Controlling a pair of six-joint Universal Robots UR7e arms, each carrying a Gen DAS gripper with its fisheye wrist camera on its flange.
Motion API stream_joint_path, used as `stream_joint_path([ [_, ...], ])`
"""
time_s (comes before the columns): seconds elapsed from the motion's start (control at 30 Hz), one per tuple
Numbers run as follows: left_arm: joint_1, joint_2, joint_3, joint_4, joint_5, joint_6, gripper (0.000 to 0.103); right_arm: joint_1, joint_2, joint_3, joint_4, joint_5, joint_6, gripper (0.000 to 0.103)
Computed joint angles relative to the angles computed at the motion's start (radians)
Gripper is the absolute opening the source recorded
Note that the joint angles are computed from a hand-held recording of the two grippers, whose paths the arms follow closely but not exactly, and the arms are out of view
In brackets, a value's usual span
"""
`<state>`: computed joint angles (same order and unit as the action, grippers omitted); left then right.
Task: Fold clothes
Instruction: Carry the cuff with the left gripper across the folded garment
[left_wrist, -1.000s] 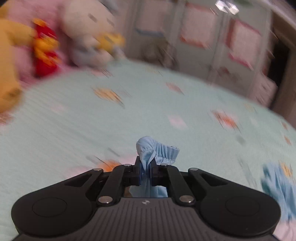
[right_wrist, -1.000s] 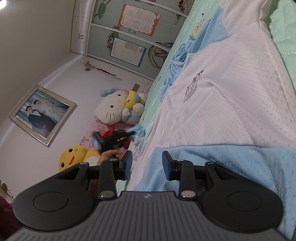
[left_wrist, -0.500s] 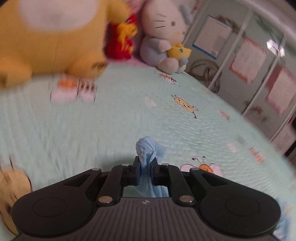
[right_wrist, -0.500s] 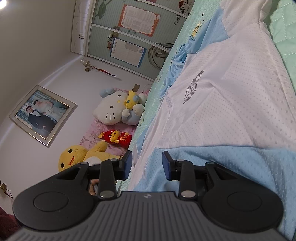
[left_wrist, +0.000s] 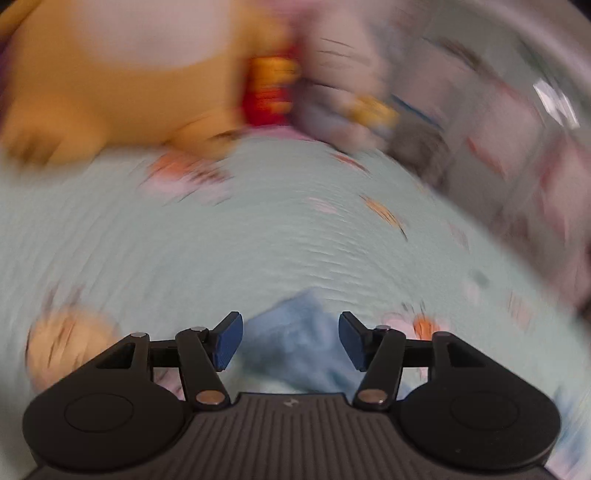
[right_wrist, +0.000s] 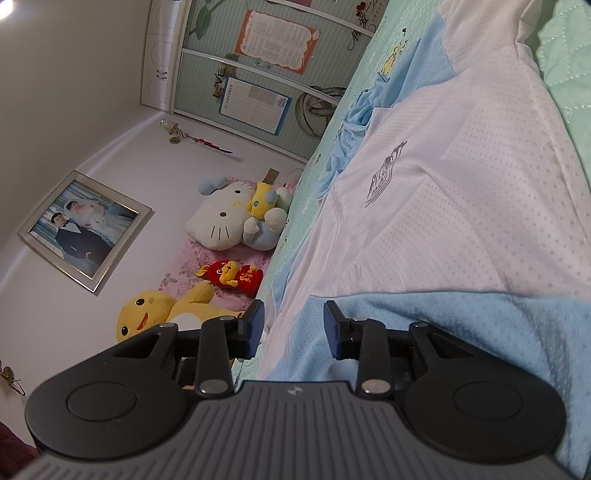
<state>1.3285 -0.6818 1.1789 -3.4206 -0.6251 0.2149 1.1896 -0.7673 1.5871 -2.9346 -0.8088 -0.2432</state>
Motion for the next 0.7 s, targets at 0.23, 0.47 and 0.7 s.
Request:
stream_joint_path([
  [0.23, 0.031, 0.186, -0.403, 0.380, 0.143, -0.057, 0.072, -0.002, 0.003, -0.006, 0.006, 0.006, 0.001, 0.035],
  [0.47, 0.053, 0.149, -0.335, 0.398, 0.080, -0.101, 0.019, -0.001, 0.006, -0.009, 0.006, 0.008, 0.005, 0.035],
  [0.7, 0.001, -0.049, 0.079, -0.138, -0.186, 0.079, 0.018, -0.001, 0.007, -0.010, 0.007, 0.007, 0.004, 0.035],
])
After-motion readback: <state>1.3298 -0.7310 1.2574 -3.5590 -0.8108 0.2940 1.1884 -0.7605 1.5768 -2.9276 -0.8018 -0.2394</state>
